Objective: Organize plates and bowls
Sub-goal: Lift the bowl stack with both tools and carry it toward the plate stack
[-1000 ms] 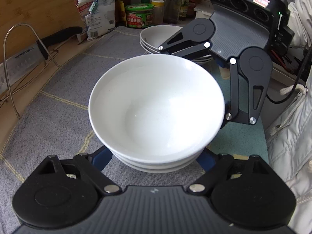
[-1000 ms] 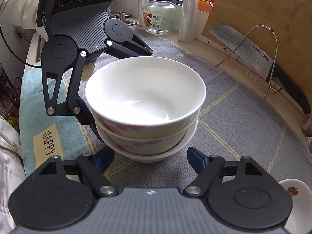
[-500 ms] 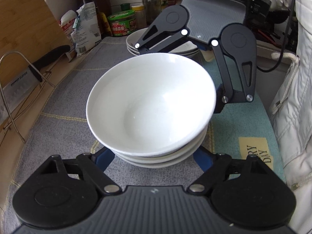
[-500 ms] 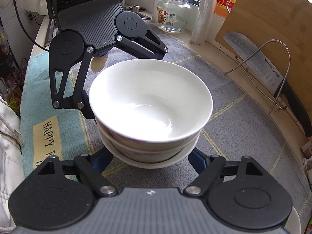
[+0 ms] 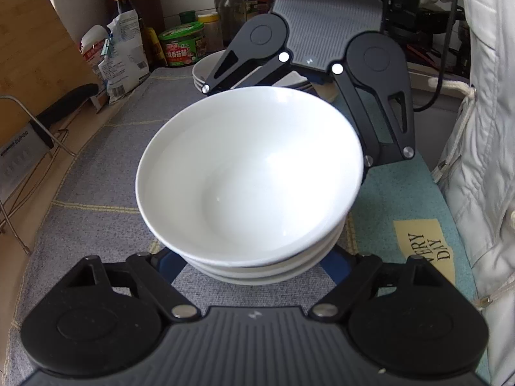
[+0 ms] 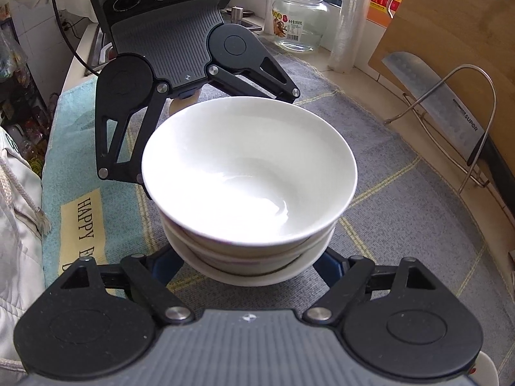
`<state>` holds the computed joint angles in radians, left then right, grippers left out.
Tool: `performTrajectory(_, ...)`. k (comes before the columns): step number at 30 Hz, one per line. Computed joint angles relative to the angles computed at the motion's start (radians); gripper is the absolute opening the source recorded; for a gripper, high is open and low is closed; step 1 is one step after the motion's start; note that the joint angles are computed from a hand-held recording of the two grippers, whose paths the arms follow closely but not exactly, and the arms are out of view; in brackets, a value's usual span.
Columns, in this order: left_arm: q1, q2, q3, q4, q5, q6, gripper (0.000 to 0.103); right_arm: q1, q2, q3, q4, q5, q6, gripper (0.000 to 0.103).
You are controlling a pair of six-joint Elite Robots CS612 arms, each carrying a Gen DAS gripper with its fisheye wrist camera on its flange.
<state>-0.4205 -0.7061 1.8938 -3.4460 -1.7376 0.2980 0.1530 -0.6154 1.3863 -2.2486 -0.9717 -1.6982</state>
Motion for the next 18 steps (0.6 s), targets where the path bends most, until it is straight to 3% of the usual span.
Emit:
performTrajectory(8,-0.011,-0.005,0.004,0.008,0.025,0.008,0.086,-0.003,-0.013,0.034,-0.054,0.005,0.006,0.089)
performTrajectory(18,-0.024,-0.021,0.009,0.018,0.064,0.030,0.086,-0.015,-0.023,0.040,-0.044,0.032,-0.001,0.089)
